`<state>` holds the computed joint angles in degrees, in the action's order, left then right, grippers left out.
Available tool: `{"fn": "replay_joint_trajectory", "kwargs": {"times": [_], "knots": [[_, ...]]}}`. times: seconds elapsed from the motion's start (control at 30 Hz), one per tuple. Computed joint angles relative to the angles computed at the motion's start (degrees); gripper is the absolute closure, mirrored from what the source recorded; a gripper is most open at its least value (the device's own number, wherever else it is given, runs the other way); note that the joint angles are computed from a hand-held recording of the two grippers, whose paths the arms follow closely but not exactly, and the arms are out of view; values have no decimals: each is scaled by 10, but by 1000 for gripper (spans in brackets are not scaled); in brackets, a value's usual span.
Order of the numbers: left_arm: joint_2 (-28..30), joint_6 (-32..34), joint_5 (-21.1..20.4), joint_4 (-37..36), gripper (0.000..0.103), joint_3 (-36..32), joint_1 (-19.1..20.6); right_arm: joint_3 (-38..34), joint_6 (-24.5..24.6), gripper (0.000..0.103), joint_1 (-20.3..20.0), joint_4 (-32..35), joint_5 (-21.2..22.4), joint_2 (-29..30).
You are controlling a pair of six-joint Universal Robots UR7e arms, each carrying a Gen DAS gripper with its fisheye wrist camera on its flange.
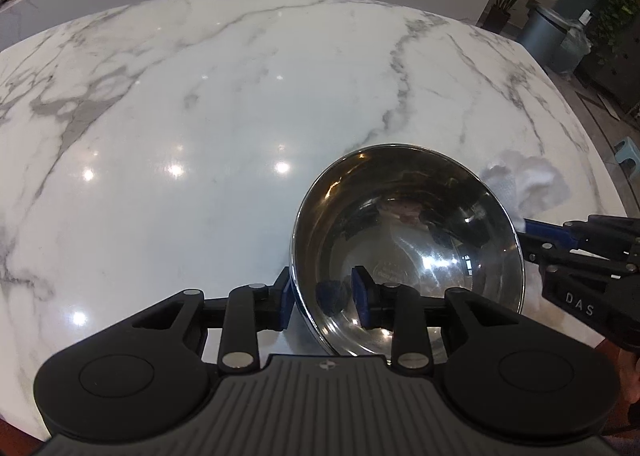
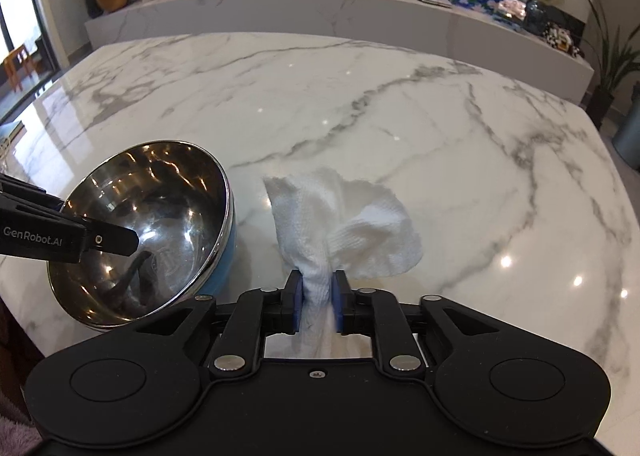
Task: Clean bowl
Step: 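Pull the cloth out of the bowl with the right gripper, then set the bowl upright on the table with the left gripper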
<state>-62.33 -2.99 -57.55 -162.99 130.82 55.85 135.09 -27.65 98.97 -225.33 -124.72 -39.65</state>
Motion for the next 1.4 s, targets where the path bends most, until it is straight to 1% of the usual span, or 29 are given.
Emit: {"fn": "replay_joint_trajectory", "kwargs": {"times": [0.03, 0.1, 0.2, 0.27, 0.37, 0.43, 0.5, 0.53, 0.57, 0.6, 0.63, 0.7, 0.77, 1.0, 1.23, 1.4], "knots": [[-1, -2, 0, -4, 77, 1, 0, 4, 2, 81, -1, -11, 3, 2], [-3, -7, -2, -11, 77, 3, 1, 13, 5, 58, -2, -45, 9, 10], [-8, -17, -10, -19, 76, 6, 4, 24, -1, 57, 0, -103, 11, 28], [-11, -24, -20, -27, 68, 9, 6, 29, -2, 57, 0, -136, 10, 44], [-15, -34, -27, -36, 62, 14, 5, 31, 3, 57, -7, -198, 9, 81], [-15, -39, -28, -39, 61, 16, 4, 30, 7, 57, -12, -222, 14, 97], [-15, -45, -28, -43, 61, 18, 4, 23, -2, 57, -15, -262, 16, 119], [-15, -49, -30, -44, 61, 19, 5, 20, -8, 58, -16, -276, 17, 128], [-14, -54, -31, -44, 61, 20, 6, 16, -13, 61, -17, -284, 17, 133], [-12, -60, -28, -46, 61, 22, 7, 15, -14, 68, -19, -285, 21, 135], [-10, -62, -26, -48, 61, 24, 6, 15, -8, 71, -20, -278, 22, 134], [-8, -62, -25, -50, 61, 27, 6, 13, 0, 71, -23, -268, 19, 133], [-7, -65, -26, -51, 61, 28, 6, 9, -6, 73, -22, -280, 14, 142], [-1, -73, -26, -58, 62, 33, 5, -1, -25, 92, -11, -312, -2, 161], [4, -83, -16, -56, 70, 32, 4, -7, -61, 92, 24, -339, -21, 164], [9, -90, -8, -61, 70, 31, 1, -12, -87, 93, 50, -339, -36, 168]]}}
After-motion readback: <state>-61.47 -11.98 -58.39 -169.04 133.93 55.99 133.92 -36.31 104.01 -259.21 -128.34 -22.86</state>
